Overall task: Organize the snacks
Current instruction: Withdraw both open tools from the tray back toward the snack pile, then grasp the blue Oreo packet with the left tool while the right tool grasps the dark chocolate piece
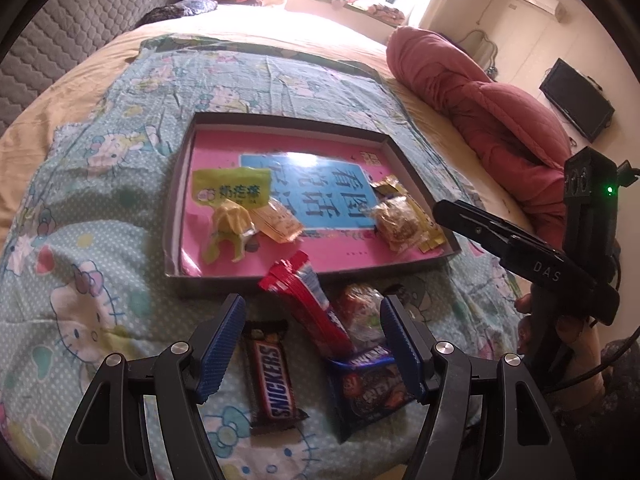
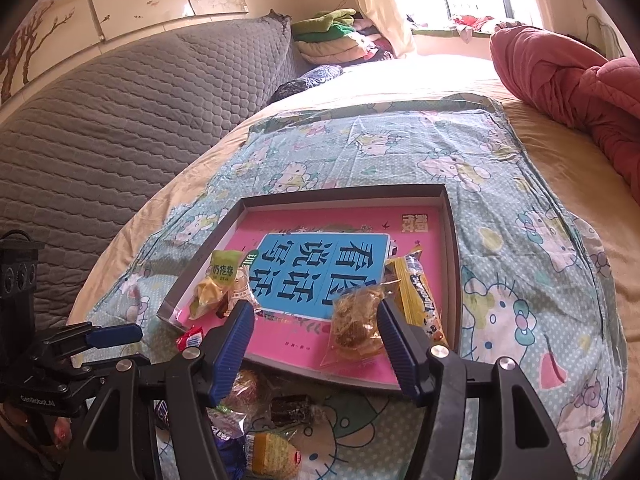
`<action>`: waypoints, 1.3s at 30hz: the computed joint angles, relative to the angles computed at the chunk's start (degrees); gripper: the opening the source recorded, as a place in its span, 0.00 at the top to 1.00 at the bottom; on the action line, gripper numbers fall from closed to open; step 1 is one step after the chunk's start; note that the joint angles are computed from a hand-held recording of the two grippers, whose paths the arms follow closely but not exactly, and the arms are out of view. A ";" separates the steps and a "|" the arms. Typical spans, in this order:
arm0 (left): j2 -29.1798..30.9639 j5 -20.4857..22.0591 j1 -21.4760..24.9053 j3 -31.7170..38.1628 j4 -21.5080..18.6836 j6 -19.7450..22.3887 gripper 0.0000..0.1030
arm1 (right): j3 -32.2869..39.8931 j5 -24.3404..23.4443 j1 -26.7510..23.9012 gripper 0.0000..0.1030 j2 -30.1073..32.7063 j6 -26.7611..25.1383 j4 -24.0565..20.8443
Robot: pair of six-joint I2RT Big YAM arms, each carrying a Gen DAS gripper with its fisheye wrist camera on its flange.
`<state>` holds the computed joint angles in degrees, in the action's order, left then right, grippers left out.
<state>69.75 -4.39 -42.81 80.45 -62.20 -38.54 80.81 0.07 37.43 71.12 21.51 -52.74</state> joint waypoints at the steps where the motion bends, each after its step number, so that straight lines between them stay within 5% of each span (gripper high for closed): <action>1: 0.15 0.15 -0.33 0.12 -0.29 -0.12 0.31 | -0.10 -0.23 0.01 0.38 -0.13 -0.01 -0.11; 20: 3.19 2.54 -6.81 0.95 -3.84 -1.21 0.27 | -1.36 -1.89 2.02 0.33 -1.74 -0.38 -5.92; 39: 8.49 4.32 -8.55 2.07 -6.20 -9.64 0.26 | -1.48 -2.41 2.91 0.33 -0.84 0.07 -10.99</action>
<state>78.24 -0.07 -51.36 82.52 -68.39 -48.18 79.34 -2.34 40.34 70.28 21.58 -63.72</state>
